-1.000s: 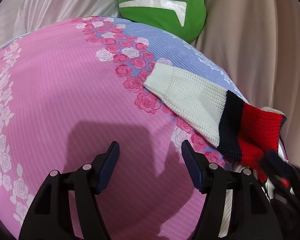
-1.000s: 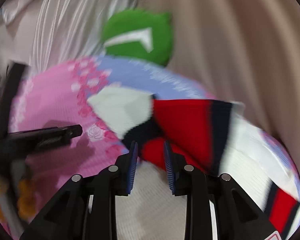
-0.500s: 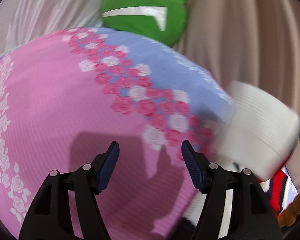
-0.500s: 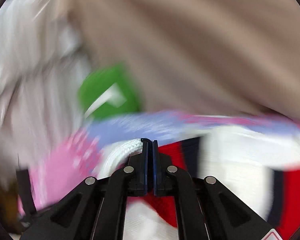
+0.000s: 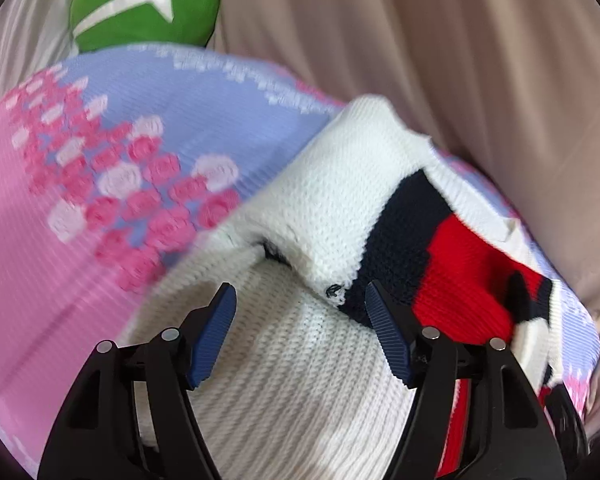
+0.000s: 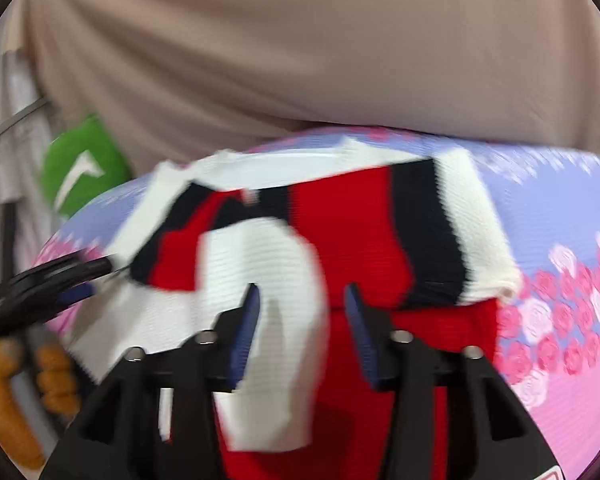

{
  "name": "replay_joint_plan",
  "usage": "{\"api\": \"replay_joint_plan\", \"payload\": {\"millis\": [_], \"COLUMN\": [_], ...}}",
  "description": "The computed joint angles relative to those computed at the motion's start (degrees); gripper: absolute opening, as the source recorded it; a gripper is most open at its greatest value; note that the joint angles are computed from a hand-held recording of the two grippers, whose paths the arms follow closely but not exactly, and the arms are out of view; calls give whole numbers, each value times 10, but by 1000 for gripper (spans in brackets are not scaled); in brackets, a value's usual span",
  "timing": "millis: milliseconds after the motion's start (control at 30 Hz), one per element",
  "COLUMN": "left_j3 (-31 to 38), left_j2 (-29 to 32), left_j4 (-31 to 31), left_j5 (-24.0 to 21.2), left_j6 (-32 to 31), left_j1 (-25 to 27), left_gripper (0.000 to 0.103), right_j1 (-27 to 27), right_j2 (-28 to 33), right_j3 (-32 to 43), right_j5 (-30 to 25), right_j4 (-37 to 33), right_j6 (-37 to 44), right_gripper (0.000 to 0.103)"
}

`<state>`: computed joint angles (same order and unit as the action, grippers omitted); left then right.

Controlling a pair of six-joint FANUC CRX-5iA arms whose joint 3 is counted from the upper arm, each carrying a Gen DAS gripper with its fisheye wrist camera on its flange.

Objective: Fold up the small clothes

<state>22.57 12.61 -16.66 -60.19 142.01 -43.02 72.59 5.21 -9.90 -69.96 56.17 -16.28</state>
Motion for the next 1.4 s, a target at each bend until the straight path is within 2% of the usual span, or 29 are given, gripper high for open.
{"api": "replay_joint_plan", "payload": {"millis": [100,167,200,233,267,333,400,433,467,533,567,600,633,700,767,800,867,967,1000,1033,1067,1100,1133,1167,1233,1267,1300,1333,1400], "left_j3": [5,19,24,27,33,42,61,70,76,84,81,74,67,51,29,18,20,37,41,46,51,59,68,59,51,49,59,66,65], "left_j2": [7,12,15,17,20,23,30,34,36,42,39,34,29,19,10,7,13,26,30,33,35,40,43,35,16,8,8,11,16], "left_j4": [-17,-41,-42,-42,-45,-57,-84,-96,-102,-108,-105,-102,-105,-105,-70,-41,-27,-26,-23,-22,-25,-27,-33,-37,-83,-113,-152,-172,-158], "left_j5": [-7,-26,-30,-32,-38,-42,-56,-64,-68,-76,-76,-71,-68,-63,-40,-25,-20,-26,-27,-30,-33,-38,-46,-29,-15,-12,-28,-40,-44], "left_j6": [39,58,64,67,69,71,84,87,87,88,89,90,93,100,97,90,87,94,96,98,98,88,84,89,124,145,163,170,155], "left_j1": [0,-6,-4,-3,-4,-7,-16,-20,-20,-20,-19,-17,-18,-20,-7,4,9,11,14,15,14,14,13,12,0,-10,-25,-33,-28], "left_gripper": [65,65,65,65,65,65,65,65,65,65,65,65,65,71,78,80,83,87,86,76,63,31,20,10,10,10,10,10,10], "right_j1": [3,-1,-6,-10,-10,-10,-16,-22,-33,-59,-65,-57,-47,-19,-8,-13,-36,-40,-33,-33,-36,-31,-27,-19,-16,-15,-15,-21,-42], "right_j2": [12,44,57,52,39,-14,-67,-89,-99,-88,-100,-133,-161,-183,-182,-185,-172,-127,-106,-99,-95,-88,-81,-86,-98,-102,-104,-101,-93], "right_j3": [21,64,78,76,63,7,-43,-59,-61,-45,-58,-94,-130,-161,-166,-170,-156,-103,-80,-68,-62,-56,-54,-60,-79,-83,-81,-75,-60], "right_j5": [23,-22,-40,-34,-23,4,-10,-20,-37,-101,-101,-70,-39,-35,-22,0,32,-7,-28,-32,-27,-34,-40,-37,-21,-26,-40,-55,-76], "right_j4": [-45,-94,-109,-110,-93,14,97,103,79,-21,-48,-51,-32,-3,7,5,-21,-66,-70,-67,-59,-32,7,76,191,225,231,207,92], "right_j6": [78,152,177,185,172,99,18,-7,-4,31,11,-38,-81,-120,-128,-123,-94,-49,-40,-25,-14,-7,0,2,-16,-26,-28,-23,6], "right_gripper": [56,53,46,12,6,6,6,6,10,16,17,17,17,25,45,47,48,48,45,21,3,3,2,2,1,1,1,1,0]}}
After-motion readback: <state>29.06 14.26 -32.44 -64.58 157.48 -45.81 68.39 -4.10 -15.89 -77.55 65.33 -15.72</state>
